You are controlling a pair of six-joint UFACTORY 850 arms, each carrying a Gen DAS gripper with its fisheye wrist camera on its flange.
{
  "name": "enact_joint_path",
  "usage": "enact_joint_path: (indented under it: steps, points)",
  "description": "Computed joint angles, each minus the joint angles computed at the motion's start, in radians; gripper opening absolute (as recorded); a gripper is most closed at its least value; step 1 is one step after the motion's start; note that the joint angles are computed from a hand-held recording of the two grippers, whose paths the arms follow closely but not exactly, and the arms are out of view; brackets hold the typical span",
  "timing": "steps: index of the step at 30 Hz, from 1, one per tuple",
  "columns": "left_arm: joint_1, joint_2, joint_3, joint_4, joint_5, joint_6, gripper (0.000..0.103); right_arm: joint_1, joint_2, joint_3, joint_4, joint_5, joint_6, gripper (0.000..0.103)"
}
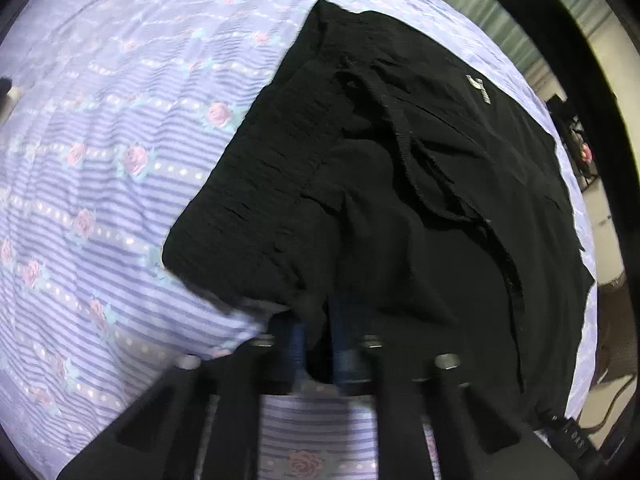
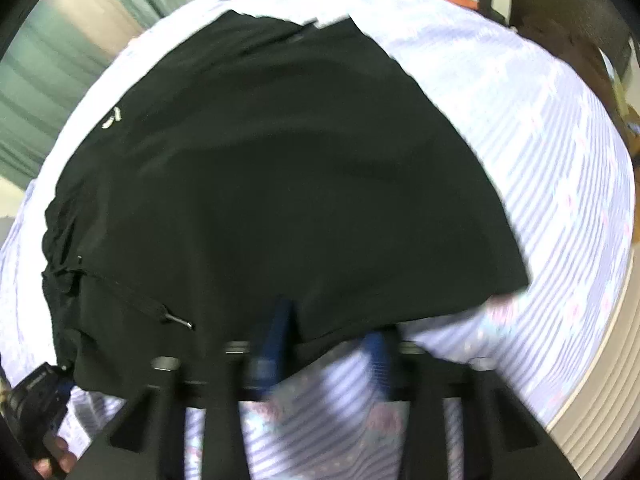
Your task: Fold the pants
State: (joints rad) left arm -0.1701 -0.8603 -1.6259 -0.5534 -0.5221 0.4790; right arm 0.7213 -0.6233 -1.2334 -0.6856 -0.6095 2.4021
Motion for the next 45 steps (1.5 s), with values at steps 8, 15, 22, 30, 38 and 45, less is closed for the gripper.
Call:
enact_joint_path:
  steps: [8, 15, 22, 30, 38, 45]
  points:
    - [0.007, 0.097, 0.089, -0.017, 0.058, 0.089, 0.007, 0.004, 0.004, -0.078, -0.031, -0.161, -0.15, 0.006]
    - [0.022, 0.172, 0.17, 0.048, 0.03, 0.083, 0.007, 0.056, 0.051, -0.074, 0.094, -0.253, -0.215, 0.004]
    - [0.052, 0.241, 0.217, 0.066, -0.026, 0.13, 0.007, 0.075, 0.079, -0.103, 0.139, -0.359, -0.264, 0.004]
    - [0.053, 0.244, 0.123, 0.049, -0.082, 0.03, 0.007, 0.04, 0.151, -0.146, 0.0, -0.489, -0.294, 0.004]
    - [0.014, 0.194, -0.065, 0.126, -0.11, -0.192, 0.007, -0.031, 0.187, -0.179, -0.134, -0.475, -0.352, 0.004]
    - [-0.044, 0.011, -0.39, 0.311, -0.181, -0.49, 0.007, -0.174, 0.148, -0.24, -0.209, -0.323, -0.499, 0.003]
